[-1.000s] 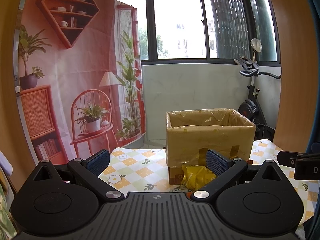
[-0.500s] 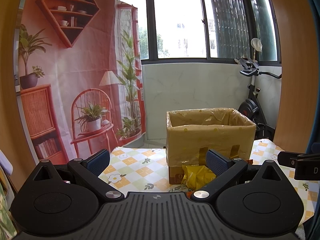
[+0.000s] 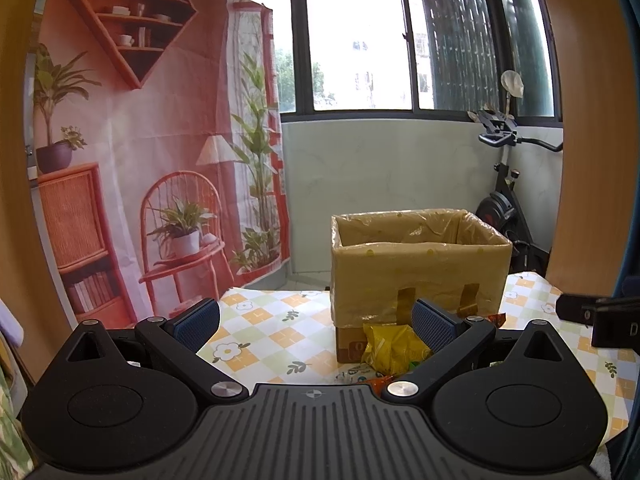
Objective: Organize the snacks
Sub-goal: 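Move both grippers down toward the snack bags in front of the box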
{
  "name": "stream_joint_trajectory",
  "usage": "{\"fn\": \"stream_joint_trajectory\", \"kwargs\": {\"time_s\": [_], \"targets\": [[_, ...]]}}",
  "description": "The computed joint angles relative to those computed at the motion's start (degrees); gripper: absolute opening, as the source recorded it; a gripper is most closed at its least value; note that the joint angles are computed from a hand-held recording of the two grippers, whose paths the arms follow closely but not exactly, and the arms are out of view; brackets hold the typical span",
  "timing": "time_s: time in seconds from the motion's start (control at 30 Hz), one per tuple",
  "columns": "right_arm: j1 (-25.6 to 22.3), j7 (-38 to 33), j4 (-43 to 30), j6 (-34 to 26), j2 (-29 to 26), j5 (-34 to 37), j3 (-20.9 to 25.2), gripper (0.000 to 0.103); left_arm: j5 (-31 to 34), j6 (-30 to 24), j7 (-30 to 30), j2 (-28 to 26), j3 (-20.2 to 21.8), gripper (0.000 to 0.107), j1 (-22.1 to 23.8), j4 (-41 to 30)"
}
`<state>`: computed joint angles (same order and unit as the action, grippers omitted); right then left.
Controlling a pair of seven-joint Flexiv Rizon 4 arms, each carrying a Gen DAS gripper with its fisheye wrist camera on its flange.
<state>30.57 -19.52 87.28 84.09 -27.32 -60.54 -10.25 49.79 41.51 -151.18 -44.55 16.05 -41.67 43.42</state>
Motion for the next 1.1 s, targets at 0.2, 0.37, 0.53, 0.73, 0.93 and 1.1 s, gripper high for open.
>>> {"fn": "stream_joint_trajectory", "kwargs": {"time_s": [0.2, 0.37, 0.53, 0.73, 0.93, 1.1], "targets": [[-1.56, -7.4, -4.5, 1.06, -3.25, 3.43, 0.24, 0.103, -0.62, 0.16, -0.44, -1.32, 0.35, 0.103, 2.15, -1.38], [-2.32, -13.03, -11.16, 0.19, -8.13, 9.85, 0.28, 0.103, -3.9, -3.57, 4.13, -4.87, -0.41, 0.103, 5.33, -6.58], [-5.32, -20.93, -19.03, -3.04, -13.69, 19.84, 6.3, 0.103, -7.14, -1.44, 6.39, -6.59, -1.15, 0.103, 8.04, -7.33], [-6.96, -29.54, -24.37, -8.61, -18.0, 28.47, 12.08, 0.102, -13.41, 4.58, 7.75, -7.66, -3.33, 0.103, 11.39, -4.15], [-6.21, -35.09, -25.56, -10.42, -19.72, 33.84, 12.79, 0.1, -19.54, 8.43, 11.86, -10.37, -4.71, 0.102, 13.7, -4.26], [-4.24, -37.36, -26.11, -10.27, -20.66, 35.56, 9.83, 0.097, -21.76, 10.59, 11.58, -11.52, -3.14, 0.097, 14.05, -4.93]]}}
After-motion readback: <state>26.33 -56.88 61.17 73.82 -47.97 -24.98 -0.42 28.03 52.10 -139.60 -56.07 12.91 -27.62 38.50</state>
